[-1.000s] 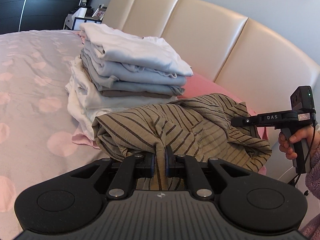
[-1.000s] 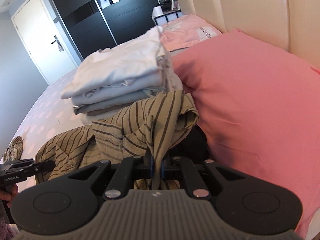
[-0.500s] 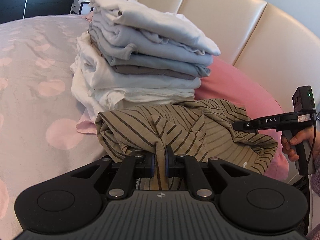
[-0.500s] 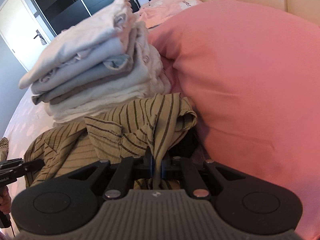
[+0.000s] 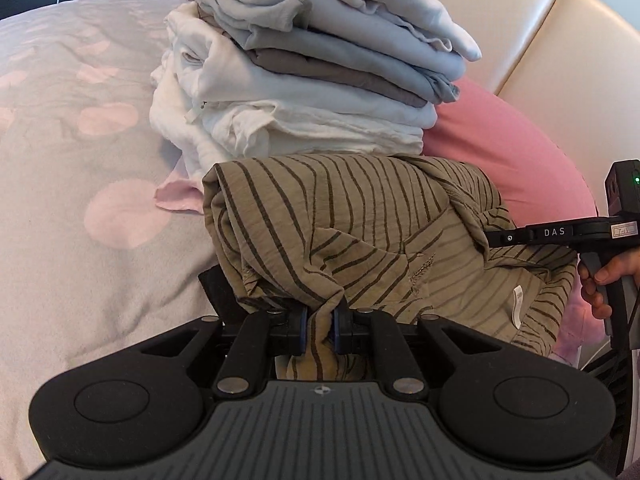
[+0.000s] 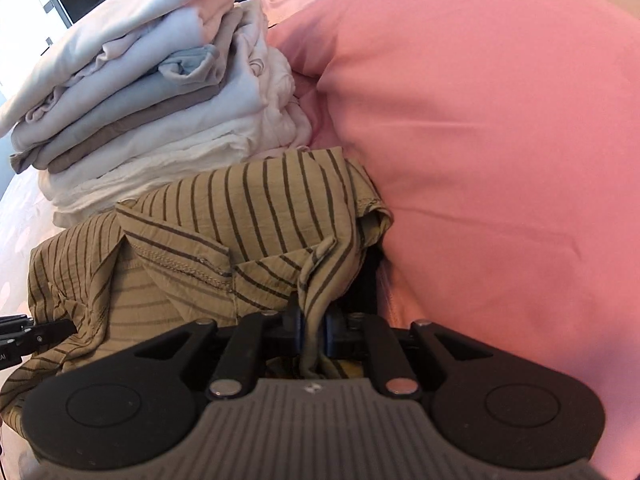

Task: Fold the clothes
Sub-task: 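Carry the folded shirt with both tools toward the stack of folded shirts, then lower the shirt beside the stack and open both tools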

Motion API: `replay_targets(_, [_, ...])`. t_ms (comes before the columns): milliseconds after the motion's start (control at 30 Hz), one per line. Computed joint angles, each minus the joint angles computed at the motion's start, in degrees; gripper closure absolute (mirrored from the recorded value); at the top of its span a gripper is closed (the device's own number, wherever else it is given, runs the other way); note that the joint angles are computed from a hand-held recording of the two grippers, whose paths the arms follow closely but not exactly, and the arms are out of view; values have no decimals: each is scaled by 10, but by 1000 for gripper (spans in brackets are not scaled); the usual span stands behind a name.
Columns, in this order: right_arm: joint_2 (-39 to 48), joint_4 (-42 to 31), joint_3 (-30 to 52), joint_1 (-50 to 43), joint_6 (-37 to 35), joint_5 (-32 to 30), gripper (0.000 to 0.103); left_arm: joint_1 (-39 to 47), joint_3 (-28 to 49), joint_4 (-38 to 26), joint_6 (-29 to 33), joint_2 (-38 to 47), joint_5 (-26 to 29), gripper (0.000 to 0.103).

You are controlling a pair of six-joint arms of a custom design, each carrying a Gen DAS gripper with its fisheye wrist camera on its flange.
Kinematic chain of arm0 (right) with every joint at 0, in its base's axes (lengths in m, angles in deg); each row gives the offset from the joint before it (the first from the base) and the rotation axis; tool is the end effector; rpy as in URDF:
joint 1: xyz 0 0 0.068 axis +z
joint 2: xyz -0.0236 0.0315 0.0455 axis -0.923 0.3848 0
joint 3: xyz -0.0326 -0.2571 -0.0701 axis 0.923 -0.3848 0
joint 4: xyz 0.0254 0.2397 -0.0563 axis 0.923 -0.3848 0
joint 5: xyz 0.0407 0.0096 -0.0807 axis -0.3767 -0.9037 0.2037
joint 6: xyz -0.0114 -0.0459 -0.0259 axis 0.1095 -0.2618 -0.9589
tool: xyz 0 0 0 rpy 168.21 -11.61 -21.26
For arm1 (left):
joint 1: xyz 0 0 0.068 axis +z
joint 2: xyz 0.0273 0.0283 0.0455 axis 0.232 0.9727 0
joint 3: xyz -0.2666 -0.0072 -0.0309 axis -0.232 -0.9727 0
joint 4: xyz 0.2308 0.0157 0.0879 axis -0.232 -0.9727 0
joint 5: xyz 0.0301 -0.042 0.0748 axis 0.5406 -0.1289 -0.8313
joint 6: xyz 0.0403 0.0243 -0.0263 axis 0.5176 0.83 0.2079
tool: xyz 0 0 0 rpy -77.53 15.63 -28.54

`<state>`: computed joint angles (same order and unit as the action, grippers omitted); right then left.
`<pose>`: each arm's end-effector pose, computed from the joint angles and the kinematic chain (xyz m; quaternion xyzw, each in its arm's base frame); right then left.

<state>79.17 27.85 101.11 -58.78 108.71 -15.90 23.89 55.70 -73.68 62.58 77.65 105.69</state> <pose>0.2042 0.0335 0.2935 0.0798 0.9415 0.1138 0.3071 0.2208 0.0187 0.2674 0.1573 0.9079 -0.2406 0.3050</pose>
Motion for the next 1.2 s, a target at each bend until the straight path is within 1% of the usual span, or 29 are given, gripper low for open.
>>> replay_targets(33, [-1,-4,3,1,1,5,76,5,0,-3,5,-4,4,89])
replay_targets(100, [-15,-17,7,-2,2,15,65,17,3,-10,15,-9,14,85])
replay_targets(167, [-37,-29,8,-15,3,8,65,39,13,-32,36,-18,25,77])
replay_targets(267, [-63,-26,12,0,9,37,65,75,36,-63,80,-35,35,73])
replay_targets(367, [-79,-23,26,32,2,83,66,112,71,-91,100,-31,49,72])
replay_targets(400, [-80,-20,32,45,-2,100,66,121,81,-94,100,-28,56,72])
replay_targets(467, [-74,-8,42,68,-5,126,76,132,99,-95,92,-23,65,73])
replay_targets(500, [-63,0,48,78,-5,133,82,129,108,-94,86,-18,66,74])
replay_targets(533, [-53,8,53,87,-5,139,82,119,112,-87,75,-15,64,76])
replay_targets(633, [-19,38,65,109,-7,153,82,81,108,-58,45,-13,49,77])
replay_targets(800, [47,71,76,117,-16,148,82,15,67,-5,11,-12,24,78])
replay_targets(933, [77,101,56,100,-17,136,82,-23,41,50,-36,6,-22,79])
replay_targets(1033, [91,133,31,80,-8,110,82,-29,49,58,-47,48,-42,80])
replay_targets(1133, [104,145,19,70,-8,108,84,-32,53,62,-36,72,-50,80])
replay_targets(1200, [108,154,9,58,5,98,84,-33,54,60,-35,84,-54,80])
